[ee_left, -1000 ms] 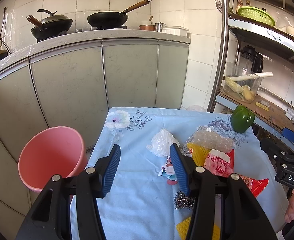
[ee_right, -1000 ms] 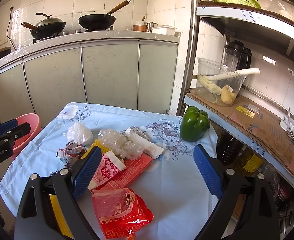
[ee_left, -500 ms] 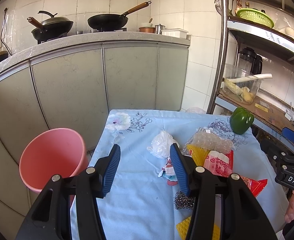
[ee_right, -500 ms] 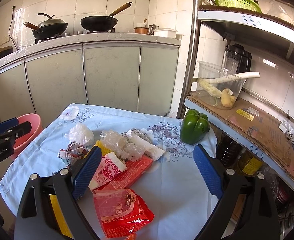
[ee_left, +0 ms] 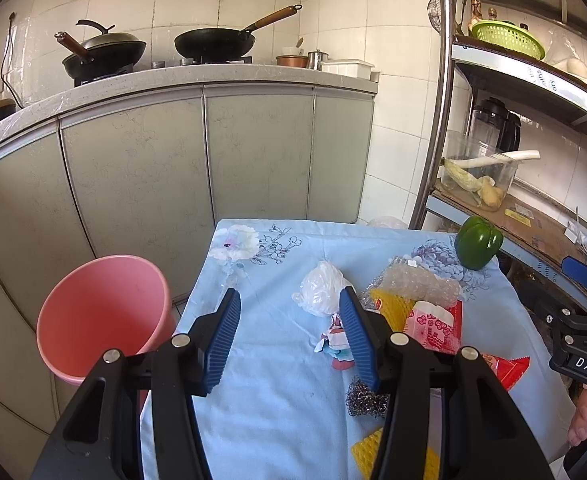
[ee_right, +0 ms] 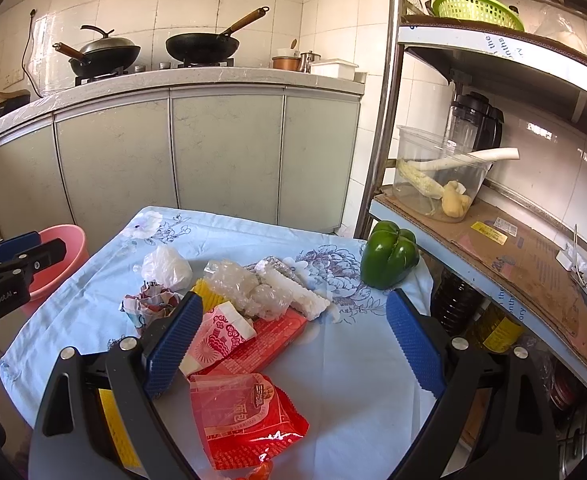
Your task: Collect trash
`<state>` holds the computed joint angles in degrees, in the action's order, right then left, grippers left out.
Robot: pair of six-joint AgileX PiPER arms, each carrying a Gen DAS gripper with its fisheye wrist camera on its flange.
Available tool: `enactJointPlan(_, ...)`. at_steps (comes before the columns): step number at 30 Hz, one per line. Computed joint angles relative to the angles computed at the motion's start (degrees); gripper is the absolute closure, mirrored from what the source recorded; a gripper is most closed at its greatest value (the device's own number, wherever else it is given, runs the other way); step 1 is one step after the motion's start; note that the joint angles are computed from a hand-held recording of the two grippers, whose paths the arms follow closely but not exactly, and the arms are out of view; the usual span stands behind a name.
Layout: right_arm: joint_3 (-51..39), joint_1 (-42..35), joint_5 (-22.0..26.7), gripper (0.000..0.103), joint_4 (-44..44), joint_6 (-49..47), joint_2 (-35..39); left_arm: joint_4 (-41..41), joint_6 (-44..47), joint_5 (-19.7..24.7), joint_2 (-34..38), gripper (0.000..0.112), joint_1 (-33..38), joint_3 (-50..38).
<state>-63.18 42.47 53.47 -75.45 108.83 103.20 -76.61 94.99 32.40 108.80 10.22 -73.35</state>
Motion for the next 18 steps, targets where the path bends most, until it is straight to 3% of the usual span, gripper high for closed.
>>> enactJointPlan(7, 1.82, 1.18, 0.14, 0.010, 0.73, -0.48, -1.65, 3.38, -2.82, 5.97, 1.83, 0.058, 2.51, -2.95)
enactJointPlan(18, 9.18, 4.32, -3.44, 0.013, 3.20, 0.48, -7.51, 15.05, -8.62, 22.99, 8.41, 0.057, 7.63, -12.02)
